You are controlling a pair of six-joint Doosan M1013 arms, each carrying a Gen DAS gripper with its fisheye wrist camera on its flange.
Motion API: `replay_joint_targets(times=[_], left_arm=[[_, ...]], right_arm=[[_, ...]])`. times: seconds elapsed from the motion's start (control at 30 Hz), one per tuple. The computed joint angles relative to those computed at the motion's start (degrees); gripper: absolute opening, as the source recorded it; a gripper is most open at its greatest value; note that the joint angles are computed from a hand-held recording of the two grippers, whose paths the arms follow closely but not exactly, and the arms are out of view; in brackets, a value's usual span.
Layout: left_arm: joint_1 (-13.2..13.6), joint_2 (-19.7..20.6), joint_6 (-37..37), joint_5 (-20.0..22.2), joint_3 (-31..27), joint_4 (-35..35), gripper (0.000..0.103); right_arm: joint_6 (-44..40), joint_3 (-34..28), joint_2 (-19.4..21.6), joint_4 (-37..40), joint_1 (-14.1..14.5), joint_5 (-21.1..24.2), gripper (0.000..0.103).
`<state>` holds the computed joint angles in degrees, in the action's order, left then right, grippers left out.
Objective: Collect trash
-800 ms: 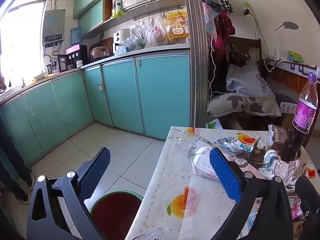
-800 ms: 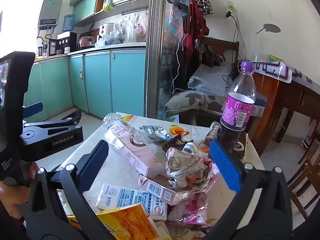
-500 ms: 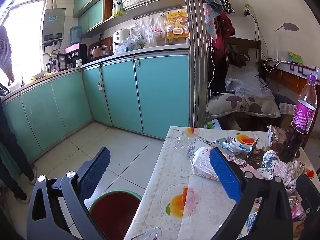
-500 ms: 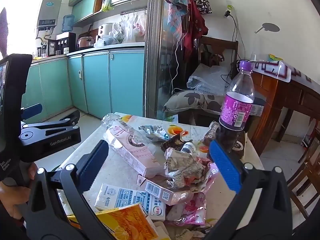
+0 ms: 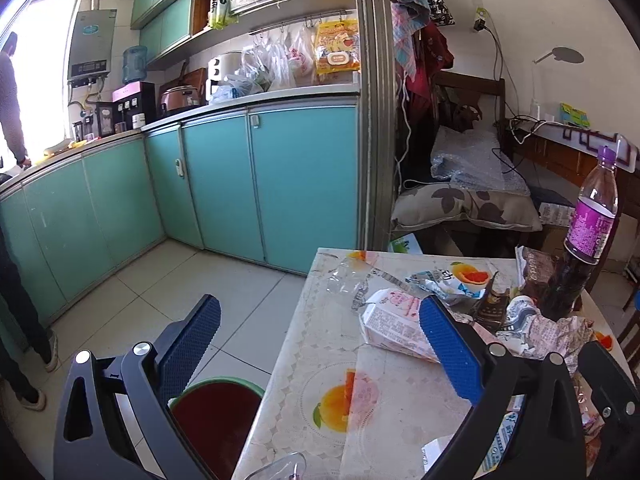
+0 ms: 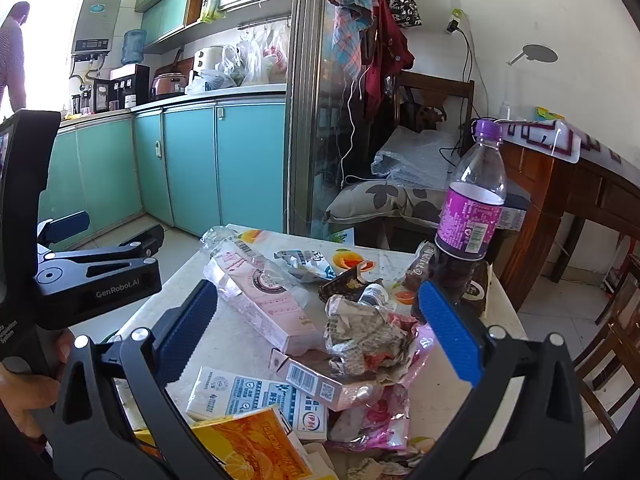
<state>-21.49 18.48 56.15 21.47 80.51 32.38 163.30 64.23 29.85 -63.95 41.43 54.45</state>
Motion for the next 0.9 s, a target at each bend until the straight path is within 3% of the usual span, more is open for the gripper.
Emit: replay_joint_targets(times=[0.07, 0.3, 0.9], left_arm=[[0.3, 0.1, 7.0, -1.1, 0.0, -6.8, 0.096], [-0.1, -0.3, 17.4, -3.3, 0.8, -14.7, 0.096], [-0.3, 0.0, 15.8, -2.3, 0.4, -13.4, 0.096]], right_arm=[[0.2, 0.0, 0.0, -0.1, 0.0, 0.2, 0.100], [1.0, 0.2, -0.3, -0.9, -0.1, 1.6, 0.100], [0.6, 0.0, -0.2, -0.1, -0.3, 2.5, 0.100]])
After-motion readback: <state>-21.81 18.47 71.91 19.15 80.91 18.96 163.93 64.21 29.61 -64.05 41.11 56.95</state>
